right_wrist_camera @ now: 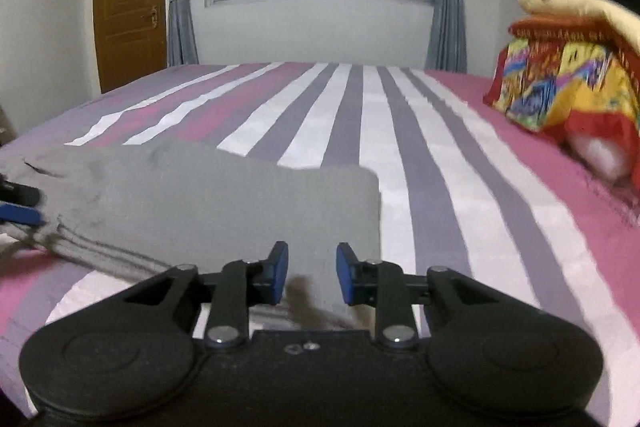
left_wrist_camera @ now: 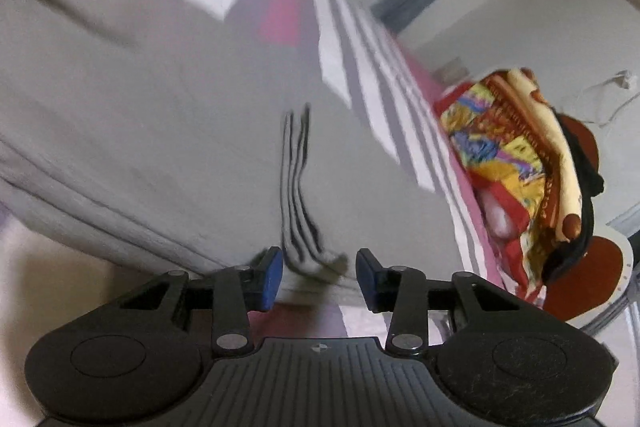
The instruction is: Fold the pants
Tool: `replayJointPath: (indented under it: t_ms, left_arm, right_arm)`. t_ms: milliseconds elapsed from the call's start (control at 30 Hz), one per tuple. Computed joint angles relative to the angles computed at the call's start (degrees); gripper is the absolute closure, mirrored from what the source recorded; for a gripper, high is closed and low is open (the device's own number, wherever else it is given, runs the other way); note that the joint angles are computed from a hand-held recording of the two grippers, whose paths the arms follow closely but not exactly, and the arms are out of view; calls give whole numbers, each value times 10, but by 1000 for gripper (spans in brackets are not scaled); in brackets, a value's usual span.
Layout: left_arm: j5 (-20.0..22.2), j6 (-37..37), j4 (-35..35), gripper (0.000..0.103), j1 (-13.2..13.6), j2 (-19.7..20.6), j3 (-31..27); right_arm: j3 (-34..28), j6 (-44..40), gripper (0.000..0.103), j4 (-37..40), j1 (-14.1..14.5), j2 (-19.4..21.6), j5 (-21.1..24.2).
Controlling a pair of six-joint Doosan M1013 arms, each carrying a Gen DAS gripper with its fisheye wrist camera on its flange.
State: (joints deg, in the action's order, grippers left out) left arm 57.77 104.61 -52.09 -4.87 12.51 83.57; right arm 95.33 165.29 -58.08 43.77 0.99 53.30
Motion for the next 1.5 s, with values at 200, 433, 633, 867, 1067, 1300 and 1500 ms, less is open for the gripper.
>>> replayJointPath:
  t_ms: [200, 433, 633, 867, 1067, 1300, 1500]
  left_arm:
    - [4, -48, -62, 62, 3, 14, 16]
    - [-50, -19, -22, 83, -16, -3, 31]
    - [-90, 31, 8, 83, -23, -27, 52]
    - [-98, 42, 25, 72, -26, -23, 39]
    - [-74, 23, 120, 60, -44, 14, -35]
    - [-68, -31, 175, 60, -64, 72, -116]
    - [-57, -68, 198, 60, -71, 101, -154]
  right_arm:
    - [36, 125, 71, -35, -6, -22, -17]
    - [39, 131, 69, -4, -19, -20, -25]
    - [25, 88, 66, 58, -29, -9, -4]
    - [23, 67, 61, 96, -38, -10, -8]
    - [13, 13, 59, 125, -66, -6, -32]
    - [-47, -89, 55, 184, -113, 37, -28]
    - [-84, -125, 46, 224, -148, 66, -29]
